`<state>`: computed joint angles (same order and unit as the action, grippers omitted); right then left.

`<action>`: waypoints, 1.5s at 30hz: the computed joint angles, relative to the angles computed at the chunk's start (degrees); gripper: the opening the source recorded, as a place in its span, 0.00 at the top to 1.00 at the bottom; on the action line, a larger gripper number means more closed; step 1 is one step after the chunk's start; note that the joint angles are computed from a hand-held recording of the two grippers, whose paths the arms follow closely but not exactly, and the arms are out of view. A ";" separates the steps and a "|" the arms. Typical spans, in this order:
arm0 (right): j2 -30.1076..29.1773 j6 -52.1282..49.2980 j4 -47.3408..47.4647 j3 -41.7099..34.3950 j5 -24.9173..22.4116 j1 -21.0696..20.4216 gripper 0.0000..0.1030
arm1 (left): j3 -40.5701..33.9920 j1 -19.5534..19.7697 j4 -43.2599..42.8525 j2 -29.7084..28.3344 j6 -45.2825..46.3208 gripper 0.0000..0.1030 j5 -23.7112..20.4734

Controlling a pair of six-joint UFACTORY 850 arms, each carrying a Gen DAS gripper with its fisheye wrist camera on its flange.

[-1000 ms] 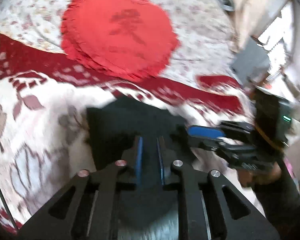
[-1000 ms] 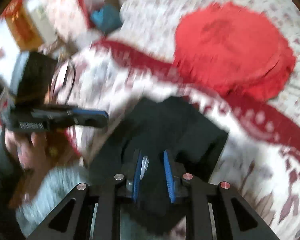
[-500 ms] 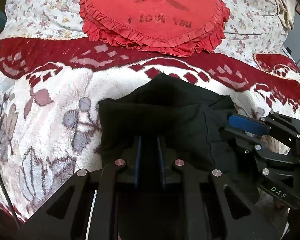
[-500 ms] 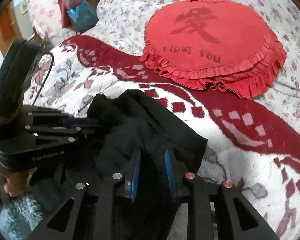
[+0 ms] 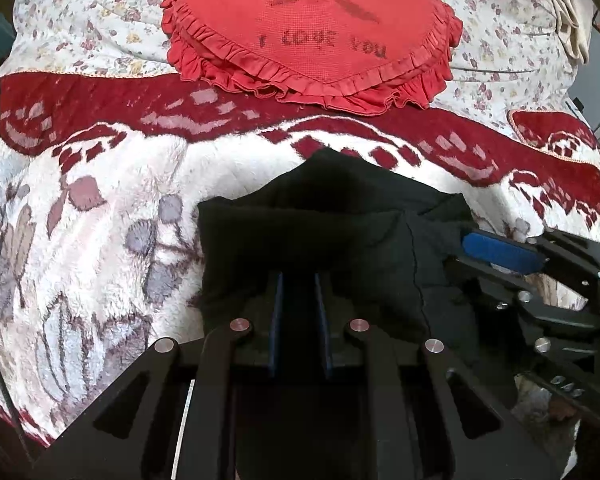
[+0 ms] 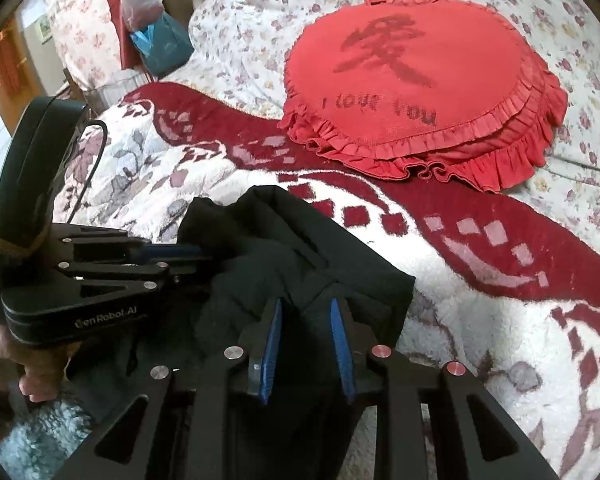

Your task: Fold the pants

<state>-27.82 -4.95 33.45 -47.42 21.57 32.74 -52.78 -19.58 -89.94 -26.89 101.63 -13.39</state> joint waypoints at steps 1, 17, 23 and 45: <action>0.62 -1.99 2.85 -0.38 -2.05 -0.07 0.76 | -0.05 0.09 -0.19 -0.05 0.25 0.85 -0.04; 12.85 20.82 9.68 18.38 15.12 11.36 0.75 | 12.71 8.86 -5.90 14.00 2.68 0.04 -21.12; 12.06 38.02 -3.38 20.03 13.63 6.82 0.75 | 22.34 9.33 -22.95 21.06 21.78 0.01 -16.78; -2.32 78.42 -59.06 12.71 33.06 -14.03 0.44 | -3.26 18.64 10.07 -8.23 -26.21 0.01 -39.53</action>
